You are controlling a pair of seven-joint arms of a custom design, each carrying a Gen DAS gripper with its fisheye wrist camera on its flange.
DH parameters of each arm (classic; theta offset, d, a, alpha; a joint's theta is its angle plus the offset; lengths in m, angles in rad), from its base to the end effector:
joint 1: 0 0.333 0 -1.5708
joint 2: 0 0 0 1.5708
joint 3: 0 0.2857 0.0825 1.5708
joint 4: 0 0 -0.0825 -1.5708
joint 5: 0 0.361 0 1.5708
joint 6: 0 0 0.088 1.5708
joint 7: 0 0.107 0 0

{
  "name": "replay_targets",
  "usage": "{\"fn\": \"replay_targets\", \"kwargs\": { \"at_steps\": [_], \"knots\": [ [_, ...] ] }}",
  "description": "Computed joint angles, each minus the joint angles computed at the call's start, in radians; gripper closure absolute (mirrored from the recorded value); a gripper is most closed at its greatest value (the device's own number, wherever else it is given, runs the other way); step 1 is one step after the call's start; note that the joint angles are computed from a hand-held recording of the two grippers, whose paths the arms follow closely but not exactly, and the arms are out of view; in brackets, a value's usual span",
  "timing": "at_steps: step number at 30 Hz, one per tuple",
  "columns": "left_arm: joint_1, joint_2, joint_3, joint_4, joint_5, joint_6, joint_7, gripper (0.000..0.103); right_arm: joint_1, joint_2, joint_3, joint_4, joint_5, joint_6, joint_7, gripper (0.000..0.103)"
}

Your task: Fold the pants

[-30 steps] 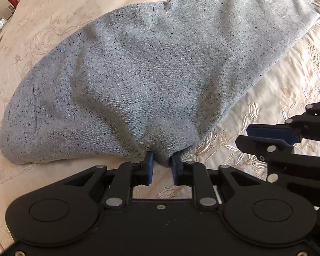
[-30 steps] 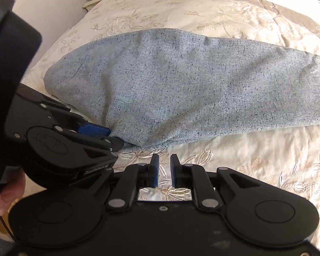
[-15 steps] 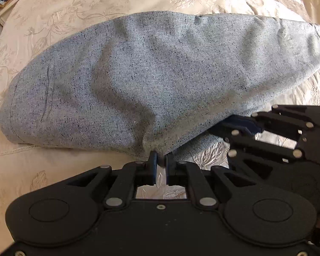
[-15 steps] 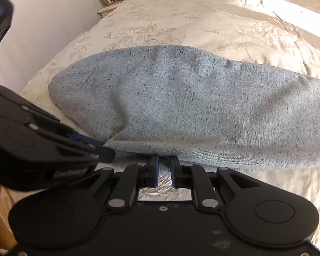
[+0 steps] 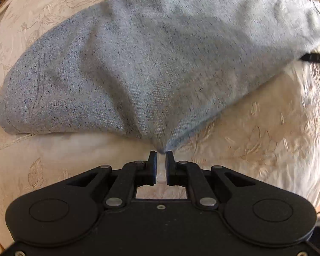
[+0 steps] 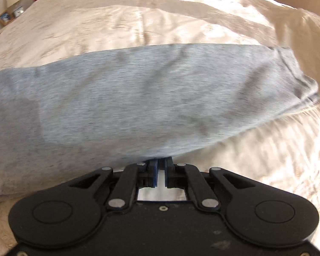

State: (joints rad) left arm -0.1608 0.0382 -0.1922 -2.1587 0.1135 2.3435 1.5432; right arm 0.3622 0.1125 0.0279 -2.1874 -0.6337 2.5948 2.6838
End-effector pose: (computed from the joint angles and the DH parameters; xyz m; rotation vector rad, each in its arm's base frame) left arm 0.5046 -0.1836 0.3781 -1.6550 2.4911 -0.1160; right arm 0.5053 0.2201 0.3491 -1.7539 2.2002 -0.5873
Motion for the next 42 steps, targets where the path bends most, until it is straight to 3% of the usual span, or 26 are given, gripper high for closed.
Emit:
{"fn": "replay_targets", "kwargs": {
  "at_steps": [3, 6, 9, 13, 15, 18, 20, 22, 26, 28, 30, 33, 36, 42],
  "knots": [
    [0.01, -0.06, 0.007, -0.024, -0.133, -0.006, 0.117, 0.089, -0.029, -0.082, -0.006, -0.065, 0.028, -0.014, 0.005, 0.092],
    [0.011, -0.072, 0.018, 0.002, -0.21, 0.031, 0.122, 0.087, -0.059, -0.151, 0.019, -0.111, -0.024, 0.019, 0.006, 0.092],
    [0.005, 0.013, 0.008, 0.087, -0.117, 0.09, -0.032, 0.085, -0.081, -0.15, 0.045, -0.101, -0.048, 0.123, -0.038, 0.09],
    [-0.009, 0.195, 0.011, 0.242, 0.003, 0.104, -0.187, 0.084, -0.068, -0.015, 0.055, 0.008, 0.186, 0.224, -0.339, 0.091],
    [-0.019, 0.275, 0.025, 0.311, 0.073, 0.089, -0.237, 0.081, -0.053, 0.052, 0.048, 0.076, 0.24, 0.199, -0.43, 0.092],
    [-0.047, 0.385, 0.072, 0.434, 0.206, -0.019, -0.348, 0.081, -0.015, 0.117, -0.007, 0.146, 0.228, 0.113, -0.442, 0.093],
    [-0.019, 0.405, 0.068, 0.481, 0.179, -0.063, -0.383, 0.086, 0.009, 0.125, -0.061, 0.154, 0.188, 0.063, -0.372, 0.098],
    [0.008, 0.387, 0.052, 0.487, 0.153, -0.028, -0.385, 0.086, 0.002, 0.116, -0.084, 0.163, 0.177, 0.024, -0.346, 0.094],
    [0.01, 0.405, 0.026, 0.538, 0.17, 0.055, -0.329, 0.086, -0.03, 0.1, -0.089, 0.16, 0.154, 0.14, -0.378, 0.091],
    [0.024, 0.474, -0.012, 0.625, 0.111, 0.058, -0.228, 0.084, -0.051, 0.132, -0.076, 0.196, 0.204, 0.179, -0.449, 0.09],
    [0.004, 0.546, -0.013, 0.713, 0.101, 0.053, -0.193, 0.082, -0.065, 0.191, -0.065, 0.264, 0.278, 0.177, -0.532, 0.09],
    [-0.062, 0.682, 0.036, 0.903, 0.141, -0.026, -0.233, 0.082, -0.045, 0.286, -0.097, 0.368, 0.308, 0.162, -0.59, 0.09],
    [-0.066, 0.808, 0.052, 1.081, 0.097, -0.116, -0.296, 0.082, -0.039, 0.365, -0.125, 0.457, 0.353, 0.13, -0.63, 0.09],
    [-0.056, 0.809, 0.053, 1.076, 0.074, -0.109, -0.386, 0.082, -0.023, 0.433, -0.193, 0.538, 0.376, 0.114, -0.636, 0.093]
  ]
}}
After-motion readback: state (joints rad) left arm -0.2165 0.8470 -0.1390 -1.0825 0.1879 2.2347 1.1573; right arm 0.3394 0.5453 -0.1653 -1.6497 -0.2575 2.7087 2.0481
